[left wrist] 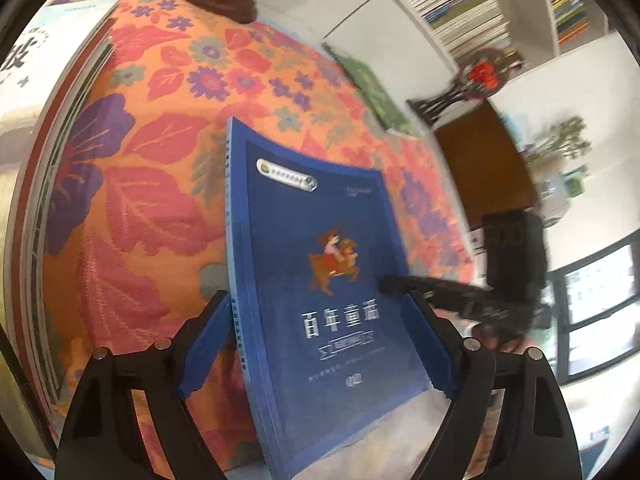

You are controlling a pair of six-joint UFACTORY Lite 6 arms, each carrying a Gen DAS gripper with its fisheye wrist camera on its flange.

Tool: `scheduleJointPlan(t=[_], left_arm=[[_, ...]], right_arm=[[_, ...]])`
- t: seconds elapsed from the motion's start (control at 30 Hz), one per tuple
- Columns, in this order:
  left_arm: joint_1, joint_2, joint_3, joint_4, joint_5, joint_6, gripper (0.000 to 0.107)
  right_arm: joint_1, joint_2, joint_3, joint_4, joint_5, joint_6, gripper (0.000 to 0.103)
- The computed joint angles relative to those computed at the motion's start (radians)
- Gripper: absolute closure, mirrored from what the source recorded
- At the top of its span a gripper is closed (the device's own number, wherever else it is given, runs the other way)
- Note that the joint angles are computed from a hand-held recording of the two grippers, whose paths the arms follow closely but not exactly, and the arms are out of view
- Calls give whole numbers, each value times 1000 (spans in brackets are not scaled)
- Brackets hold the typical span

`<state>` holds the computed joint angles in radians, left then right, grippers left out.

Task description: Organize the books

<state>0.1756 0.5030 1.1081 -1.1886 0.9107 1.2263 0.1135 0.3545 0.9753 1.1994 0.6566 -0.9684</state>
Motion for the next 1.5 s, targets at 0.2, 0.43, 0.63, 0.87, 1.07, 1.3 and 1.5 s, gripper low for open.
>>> scheduleJointPlan(t=[0.2, 0.43, 0.63, 0.87, 1.07, 1.3, 1.5], left_arm=[[-43, -97, -47, 13, -50, -20, 24], [-51, -150, -53, 19, -36, -35, 24], [-67, -204, -61, 41, -57, -61, 24], [-54, -238, -29, 90, -52, -115, 24], [-25, -253, -7, 122, -47, -140, 24], [24, -254, 28, 175, -30, -151, 24], [103, -240, 82, 190, 13, -133, 24]], right_arm=[[73, -126, -50, -112, -92, 110, 85], [90, -230, -77, -191, -91, 221, 85], [98, -272, -45, -284, -46, 390, 85], [137, -285, 36, -390, 5, 571, 85], [175, -234, 141, -431, 41, 664, 85], [244, -150, 285, -508, 57, 797, 85], [317, -40, 457, -581, 86, 908, 85]])
